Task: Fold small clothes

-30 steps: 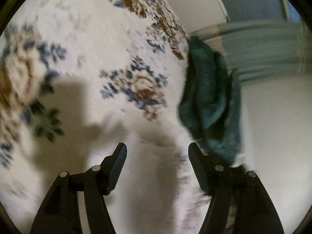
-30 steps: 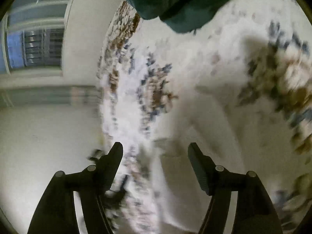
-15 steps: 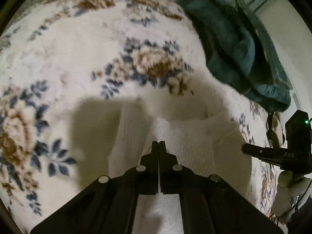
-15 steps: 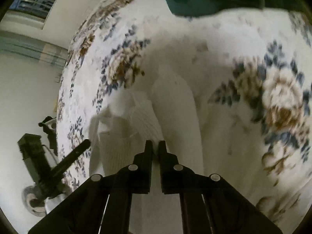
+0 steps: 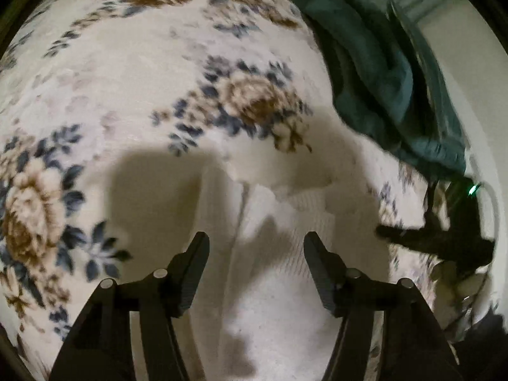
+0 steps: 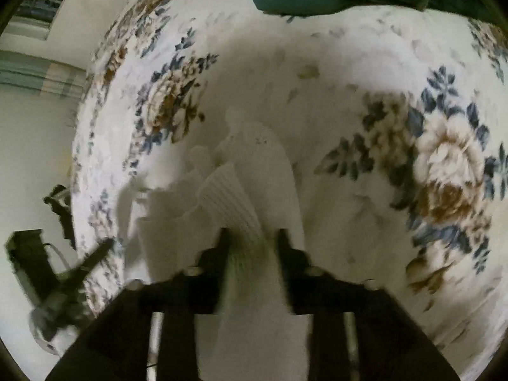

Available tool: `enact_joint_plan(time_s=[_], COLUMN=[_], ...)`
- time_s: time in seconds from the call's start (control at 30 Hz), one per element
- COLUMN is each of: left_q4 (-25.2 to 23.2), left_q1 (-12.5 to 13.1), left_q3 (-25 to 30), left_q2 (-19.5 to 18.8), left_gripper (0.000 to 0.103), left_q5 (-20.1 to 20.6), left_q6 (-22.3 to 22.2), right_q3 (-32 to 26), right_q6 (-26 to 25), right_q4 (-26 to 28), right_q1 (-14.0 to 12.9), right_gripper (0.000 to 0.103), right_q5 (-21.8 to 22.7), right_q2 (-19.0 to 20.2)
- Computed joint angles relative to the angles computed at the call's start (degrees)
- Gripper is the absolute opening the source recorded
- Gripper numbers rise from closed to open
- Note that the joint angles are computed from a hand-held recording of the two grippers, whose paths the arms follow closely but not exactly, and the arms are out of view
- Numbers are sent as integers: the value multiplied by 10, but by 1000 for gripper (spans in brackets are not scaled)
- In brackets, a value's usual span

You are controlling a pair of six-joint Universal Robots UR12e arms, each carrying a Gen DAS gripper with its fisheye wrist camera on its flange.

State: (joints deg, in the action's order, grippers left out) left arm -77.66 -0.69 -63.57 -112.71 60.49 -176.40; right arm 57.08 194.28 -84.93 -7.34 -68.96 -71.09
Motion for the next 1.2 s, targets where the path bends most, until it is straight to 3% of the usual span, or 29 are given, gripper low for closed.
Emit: enact_joint_plan(time_s=[0.07,0.1,0.13,0.17,0.2,0.23,0.37,0.47,0.57,0.77,0.87,0.93,0.97,1.0,1.03,1.13,1.2], left_q4=[-3,1,4,12,32,56,133,152,135,57,35,19,22,28,41,63,62], left_q1=[-10,-14,-20,-23,-22,-21,0,17,22,15,23,27,28,28,29,23,8], left_q3=[3,2,2,-1,-10,-21,-51,-57,-42,-3,-13,-19,-27,-39,-55,-97,-118], left_q2=[-7,-8,-10,-9,-3,5,33,38,21,-22,-15,-4,4,16,30,67,88], left_gripper=[49,30,3,3,2,2,2,2,2,3,7,13,24,30,38,46,46], left_q5=[24,30,47,55,50,46,29,22,20,24,-27,-32,-25,-15,-5,28,86], left_q6=[13,22,32,39,38,32,-44,-92,-111,-98,-99,-101,-107,-113,-117,-119,-104], right_q3=[1,-4,-5,-6,-4,1,13,5,-22,-52,-51,-37,-25,-17,-8,36,63], right_q6=[-4,-6,-8,-11,-10,-9,-4,5,10,-2,-5,-2,-2,0,3,-2,-9], right_q4=[3,13,16,16,6,-11,-66,-86,-79,-32,2,6,5,6,7,9,18], right_q1=[0,2,4,5,7,9,8,8,11,20,13,4,-2,-4,-6,-14,-14], right_gripper=[41,41,41,40,29,7,5,4,4,4,5,20,27,45,51,51,51], right_q5=[9,4,1,1,-7,-17,-23,-41,-54,-100,-74,-37,-19,-18,-19,7,12], right_q2=[2,6,7,8,5,0,-17,-17,3,41,44,33,22,14,5,-34,-59])
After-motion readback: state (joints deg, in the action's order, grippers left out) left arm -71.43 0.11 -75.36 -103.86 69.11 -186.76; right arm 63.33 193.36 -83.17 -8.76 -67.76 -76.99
